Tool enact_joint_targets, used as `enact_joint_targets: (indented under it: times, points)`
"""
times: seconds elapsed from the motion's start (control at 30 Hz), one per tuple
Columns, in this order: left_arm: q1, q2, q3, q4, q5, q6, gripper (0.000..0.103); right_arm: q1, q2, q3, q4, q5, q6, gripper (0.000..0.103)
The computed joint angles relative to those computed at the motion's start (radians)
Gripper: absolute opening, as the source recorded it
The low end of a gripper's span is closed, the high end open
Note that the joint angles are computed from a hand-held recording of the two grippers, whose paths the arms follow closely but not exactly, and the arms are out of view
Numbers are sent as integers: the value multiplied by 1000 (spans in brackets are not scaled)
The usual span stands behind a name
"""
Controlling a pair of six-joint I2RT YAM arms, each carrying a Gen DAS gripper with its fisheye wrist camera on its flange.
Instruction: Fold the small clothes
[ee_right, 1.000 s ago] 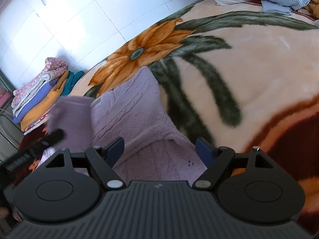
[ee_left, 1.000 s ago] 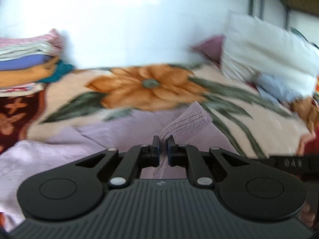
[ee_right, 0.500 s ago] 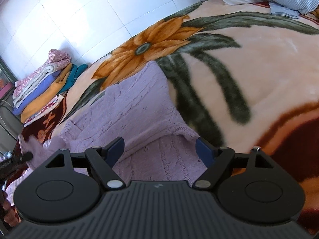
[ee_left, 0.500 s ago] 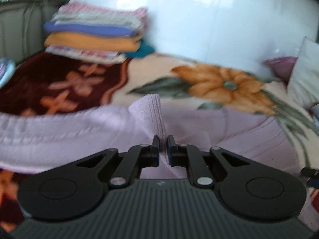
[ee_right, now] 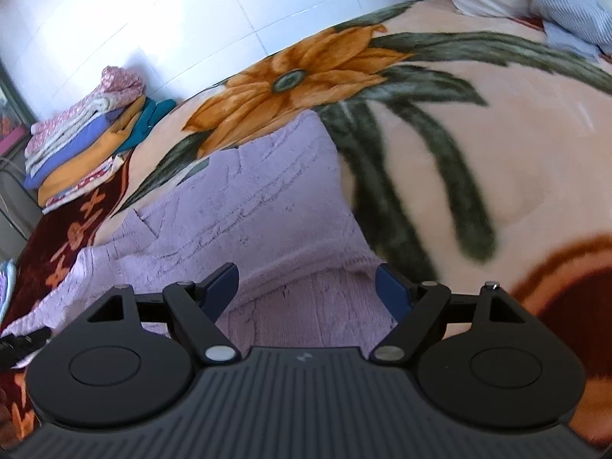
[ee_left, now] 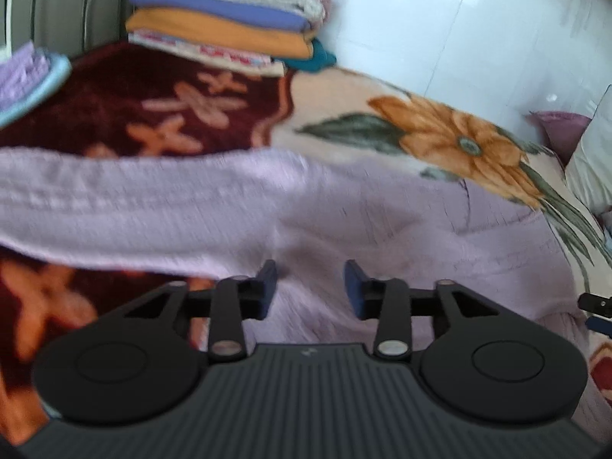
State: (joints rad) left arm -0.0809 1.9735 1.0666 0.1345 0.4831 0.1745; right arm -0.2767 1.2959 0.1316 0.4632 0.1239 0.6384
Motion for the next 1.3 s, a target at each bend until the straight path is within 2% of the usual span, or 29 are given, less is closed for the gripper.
enact_joint_targets:
  times: [0.07, 0.17, 0.3, 0.4, 0.53, 0.83, 0.87, 0.9, 0.97, 1.1, 1.13, 1.17, 1.2, 1.23, 1.27, 1.3]
  points:
    - [-7, 19, 32, 12, -27, 0, 48, -8, 6, 30, -26, 0, -37, 84]
    - [-19, 84, 132, -41, -39, 12, 48, -30, 30, 84, -57, -7, -110, 84]
    - [-26, 169, 246, -123, -19, 21, 48, -80, 80, 150, -80, -41, -193, 84]
    - [-32, 201, 272, -140, -15, 31, 48, -119, 130, 198, -82, -72, -240, 84]
    - [-42, 232, 292, -161, -13, 55, 48, -168, 234, 249, -13, -123, -284, 84]
    - [-74, 234, 249, -81, -54, 105, 46, -236, 513, 404, 123, -157, -304, 84]
    - [-75, 232, 237, -64, -48, 114, 38, -238, 535, 418, 135, -162, -300, 84]
    - [-74, 231, 233, -60, -33, 122, 18, -240, 552, 429, 144, -166, -299, 84]
    - [-73, 230, 229, -62, 0, 123, 14, -238, 583, 451, 160, -165, -302, 84]
    - [-77, 196, 169, 52, 3, 83, 13, -235, 633, 484, 194, -153, -302, 82]
    - [-77, 186, 158, 76, 5, 67, 13, -229, 639, 489, 196, -135, -297, 73]
    - [-77, 174, 144, 105, 7, 56, 13, -223, 642, 495, 190, -113, -298, 46]
    - [-78, 160, 127, 141, 11, 53, 13, -217, 644, 494, 196, -93, -303, 33]
    - [-79, 146, 105, 186, 9, 55, 13, -224, 645, 484, 216, -122, -304, 15]
    - [-81, 134, 85, 234, 4, 58, 13, -230, 645, 469, 251, -145, -303, 12]
    - [-83, 124, 64, 283, 0, 60, 13, -222, 640, 444, 298, -121, -309, 10]
